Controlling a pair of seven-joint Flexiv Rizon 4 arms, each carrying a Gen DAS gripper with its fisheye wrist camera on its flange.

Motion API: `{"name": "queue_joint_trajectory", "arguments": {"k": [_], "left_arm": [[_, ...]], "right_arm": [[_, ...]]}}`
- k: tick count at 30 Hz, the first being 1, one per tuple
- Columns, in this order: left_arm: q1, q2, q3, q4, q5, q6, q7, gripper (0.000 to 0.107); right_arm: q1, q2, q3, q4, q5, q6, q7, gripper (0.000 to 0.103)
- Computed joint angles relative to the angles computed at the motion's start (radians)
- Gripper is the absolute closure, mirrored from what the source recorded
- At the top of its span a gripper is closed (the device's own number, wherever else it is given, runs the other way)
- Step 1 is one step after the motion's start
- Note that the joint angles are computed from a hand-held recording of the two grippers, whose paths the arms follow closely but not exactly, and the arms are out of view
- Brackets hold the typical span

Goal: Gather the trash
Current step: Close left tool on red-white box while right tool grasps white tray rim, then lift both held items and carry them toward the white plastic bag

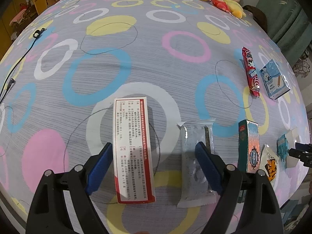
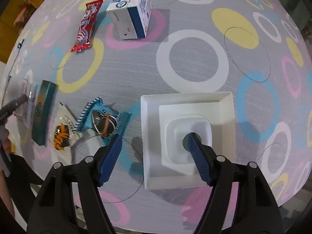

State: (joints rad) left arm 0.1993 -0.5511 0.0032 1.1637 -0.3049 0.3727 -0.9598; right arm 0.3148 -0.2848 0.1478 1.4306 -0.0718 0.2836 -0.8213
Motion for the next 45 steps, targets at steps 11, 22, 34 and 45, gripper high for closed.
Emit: {"name": "queue_joint_trajectory", "arguments": {"k": [11,22,34,45], "left_arm": [[0.005,-0.002,-0.006,0.005,-0.021,-0.006,-0.002,0.029],[0.007,-0.009,-0.006,-0.021,-0.027,-0.029,-0.026,0.046],[0.003,-0.017,0.012,-0.015,0.026,0.033,-0.043,0.072],[0.017,-0.013,-0.002,-0.012,-0.011,0.012,-0.036,0.074]], "right_arm": [[0.041,-0.032,-0.013,-0.006,-0.120,-0.070,0.022,0.059],[0.014,-0.003,-0.015,0.032,-0.103,-0.030,0.027,0.060],[0.008,0.023,-0.012,0.056,-0.114,-0.039,0.025,0.060],[0.021,0.006,-0.010,0.060,-0.113,-0.006,0.076,0.063]]}}
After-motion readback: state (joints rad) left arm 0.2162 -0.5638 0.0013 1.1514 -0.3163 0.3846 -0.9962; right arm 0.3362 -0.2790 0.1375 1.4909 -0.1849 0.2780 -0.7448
